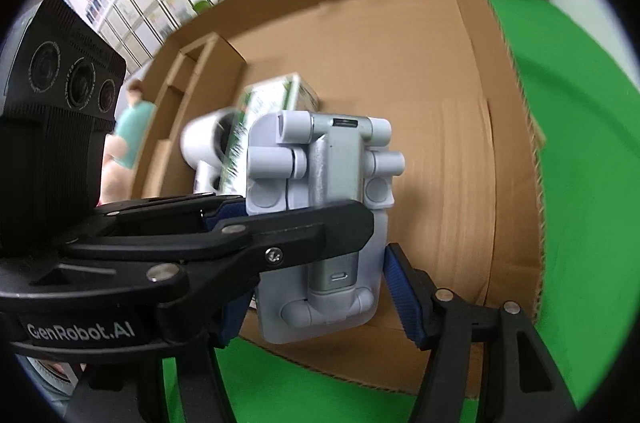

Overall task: Organize objects
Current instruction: 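Carry the phone stand into the box beside the medicine box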

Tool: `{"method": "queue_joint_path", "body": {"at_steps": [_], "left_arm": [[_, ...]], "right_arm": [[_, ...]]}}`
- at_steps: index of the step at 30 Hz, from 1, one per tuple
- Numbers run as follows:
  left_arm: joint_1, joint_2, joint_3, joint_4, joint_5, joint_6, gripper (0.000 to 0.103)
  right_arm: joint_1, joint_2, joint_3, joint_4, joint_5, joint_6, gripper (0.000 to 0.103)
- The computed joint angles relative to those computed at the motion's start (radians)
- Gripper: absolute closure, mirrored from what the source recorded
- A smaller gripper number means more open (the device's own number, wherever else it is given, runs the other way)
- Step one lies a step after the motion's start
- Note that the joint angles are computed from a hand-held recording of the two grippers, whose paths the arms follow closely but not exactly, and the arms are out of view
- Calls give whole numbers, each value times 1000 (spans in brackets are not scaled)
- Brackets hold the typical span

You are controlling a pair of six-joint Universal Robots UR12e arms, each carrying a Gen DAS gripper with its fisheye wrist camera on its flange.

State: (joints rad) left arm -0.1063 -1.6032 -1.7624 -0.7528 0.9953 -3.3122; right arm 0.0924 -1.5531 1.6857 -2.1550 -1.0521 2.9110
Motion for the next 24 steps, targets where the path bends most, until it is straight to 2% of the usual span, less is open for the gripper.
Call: {"method": "queue_joint_path", "body": {"at_steps": [4,8,12,18,21,24], "left_arm": [[5,-17,14,-38,1,-8,82],[1,-18,28,-74,47,3,81],[11,-3,29,-91,66,4,76],[42,53,-6,-30,41,39,73],[57,88,-31,-1,62,55,73],[74,116,-49,16,87,72,73]], "right_arm": [[9,16,-13,32,-28,16,43],[25,26,-20,35,-60,36,44],[38,28,-21,30,-95,49,47],[32,20,-14,33,-73,58,40],[16,7,-3,24,-33,46,39],[7,-4,7,5,-29,51,39]]}}
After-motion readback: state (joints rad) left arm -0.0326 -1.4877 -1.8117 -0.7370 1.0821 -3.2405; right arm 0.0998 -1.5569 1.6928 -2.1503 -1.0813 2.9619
